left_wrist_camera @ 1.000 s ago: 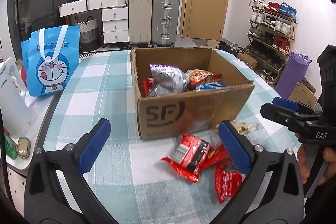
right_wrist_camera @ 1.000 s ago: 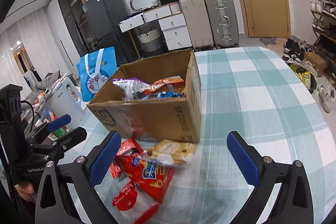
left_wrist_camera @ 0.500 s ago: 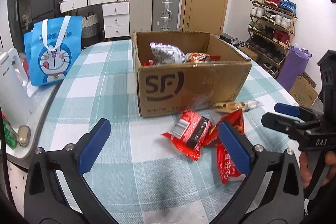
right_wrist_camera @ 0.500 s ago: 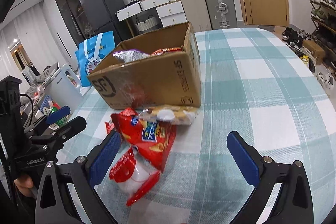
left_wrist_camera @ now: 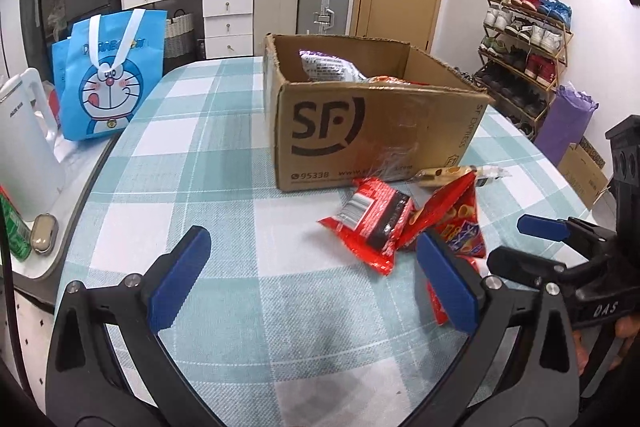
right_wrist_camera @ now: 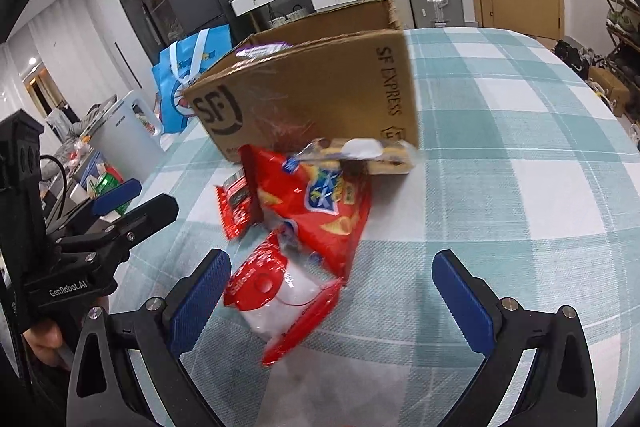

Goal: Organize snacks
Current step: 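Withdraw both tools and move them toward the red packs beside the box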

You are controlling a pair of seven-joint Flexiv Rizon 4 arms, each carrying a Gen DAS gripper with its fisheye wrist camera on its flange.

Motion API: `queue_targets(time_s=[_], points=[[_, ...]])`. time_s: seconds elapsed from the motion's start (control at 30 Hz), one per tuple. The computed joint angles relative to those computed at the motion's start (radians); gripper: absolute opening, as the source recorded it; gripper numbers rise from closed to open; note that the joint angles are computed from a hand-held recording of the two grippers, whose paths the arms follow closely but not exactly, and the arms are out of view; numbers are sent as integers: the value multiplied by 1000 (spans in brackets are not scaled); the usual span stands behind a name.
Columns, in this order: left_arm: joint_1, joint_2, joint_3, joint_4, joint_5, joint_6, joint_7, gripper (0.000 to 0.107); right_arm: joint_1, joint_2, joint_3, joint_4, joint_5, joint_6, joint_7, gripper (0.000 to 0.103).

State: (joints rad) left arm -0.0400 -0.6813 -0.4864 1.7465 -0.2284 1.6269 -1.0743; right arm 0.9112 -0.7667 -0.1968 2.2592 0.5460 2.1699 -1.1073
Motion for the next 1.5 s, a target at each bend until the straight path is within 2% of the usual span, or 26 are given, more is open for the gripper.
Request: queue_targets(time_s=[0.17, 0.47, 0.7, 0.87, 1.0, 1.13, 1.23, 1.37, 1.5], points=[[11, 3, 1, 12, 0, 7, -7, 102, 59, -19, -56, -36, -2, -85, 12, 102], [4, -4, 20, -1, -3, -5, -16, 102, 162, -39, -175, -22, -45, -157, 94, 102], [-13, -9, 31, -8, -3, -25, -1, 102, 159, -19, -178, 34, -90, -146, 130, 102], [-26, -12, 41, -10, -4, -25, 12, 102, 117, -1, -142, 78, -101, -106, 117, 102], [-18, -15, 29, -9, -16, -32, 13, 102, 176, -5, -212, 106, -67, -153, 114, 102], [-9, -17, 16, -8, -24, -38, 18, 102, 141, 4, -192, 130, -84, -122, 123, 102], [-12, -18, 18, -10, -25, -43, 26, 102, 157, 3, -209, 138, -90, -135, 105, 102], [-26, -20, 31, -15, -27, -54, 35, 102, 144, 1, -192, 140, -104, -127, 93, 102], [-37, -22, 41, -21, -31, -62, 42, 102, 179, -13, -221, 141, -101, -145, 81, 102]])
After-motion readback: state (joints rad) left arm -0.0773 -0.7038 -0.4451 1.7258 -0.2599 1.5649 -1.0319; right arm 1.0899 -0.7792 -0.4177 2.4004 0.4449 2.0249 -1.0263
